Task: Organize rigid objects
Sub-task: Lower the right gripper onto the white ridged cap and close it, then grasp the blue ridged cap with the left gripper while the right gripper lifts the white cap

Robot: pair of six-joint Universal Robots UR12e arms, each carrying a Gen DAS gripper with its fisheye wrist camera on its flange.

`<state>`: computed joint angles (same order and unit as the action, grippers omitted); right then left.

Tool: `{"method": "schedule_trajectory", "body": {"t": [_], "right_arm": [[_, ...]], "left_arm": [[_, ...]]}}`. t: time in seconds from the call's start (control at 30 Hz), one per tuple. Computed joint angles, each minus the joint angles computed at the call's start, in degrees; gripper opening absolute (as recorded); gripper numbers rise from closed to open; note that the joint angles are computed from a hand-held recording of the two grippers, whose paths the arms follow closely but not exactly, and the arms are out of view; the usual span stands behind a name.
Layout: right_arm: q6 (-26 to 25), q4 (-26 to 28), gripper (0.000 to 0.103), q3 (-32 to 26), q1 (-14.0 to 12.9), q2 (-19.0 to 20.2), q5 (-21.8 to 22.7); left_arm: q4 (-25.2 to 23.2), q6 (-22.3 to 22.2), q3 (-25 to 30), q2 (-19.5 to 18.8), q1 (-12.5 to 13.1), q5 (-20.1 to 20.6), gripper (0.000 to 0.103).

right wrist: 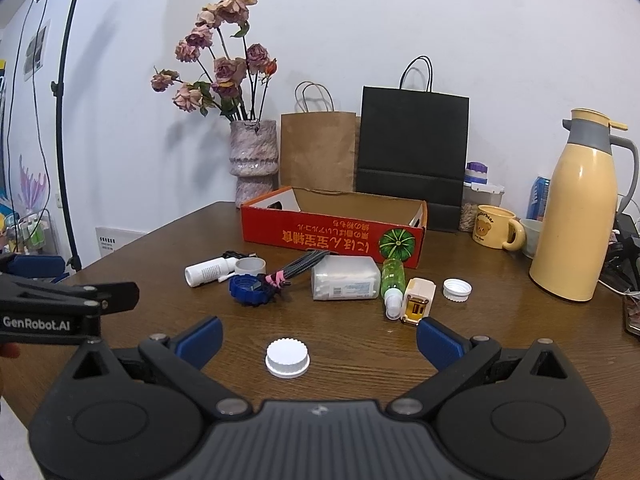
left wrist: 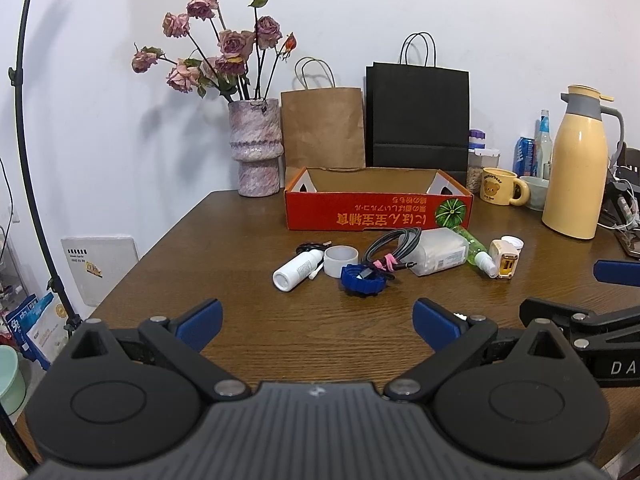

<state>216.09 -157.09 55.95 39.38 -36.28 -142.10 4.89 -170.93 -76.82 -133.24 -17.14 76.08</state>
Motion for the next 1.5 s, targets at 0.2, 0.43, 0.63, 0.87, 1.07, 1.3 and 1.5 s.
{"method": "schedule_trajectory", "body": {"t": [0.2,0.43,0.63,0.87,1.07,1.3,1.5], "right_arm": [[0.2,1.6,0.103,-1.1,-0.6,0.7,1.8],[0.3,5.5,0.103,-3.3,-1.7,2.0,5.4],[0.2,9.8,0.098,-5.7,-2.9,3.3,8.7],[1.2,12.7,0.084,-7.1,-4.1,4.0,12.3],[0.6,11.7,0.057,-6.6,-4.9,3.8,16.1],[-0.2,10.6,0.039,-6.5,-5.3,4.0,18.0],[-0.7,9.5,0.039,-6.3,-5.3,3.9,17.6]], "left_arm": [[-1.4,-0.5,1.3,-0.9,0.1,0.5,0.103],[-3.0,-1.0,3.0,-2.1,0.5,0.9,0.103],[-4.9,-1.5,4.5,-3.0,0.8,1.2,0.103],[-5.9,-2.0,6.3,-4.1,1.0,1.8,0.103],[-7.5,-1.9,8.0,-4.9,0.9,2.0,0.103],[-8.4,-1.4,9.7,-5.7,0.6,2.0,0.103],[-9.3,-0.8,10.8,-6.2,0.3,1.9,0.103]]}}
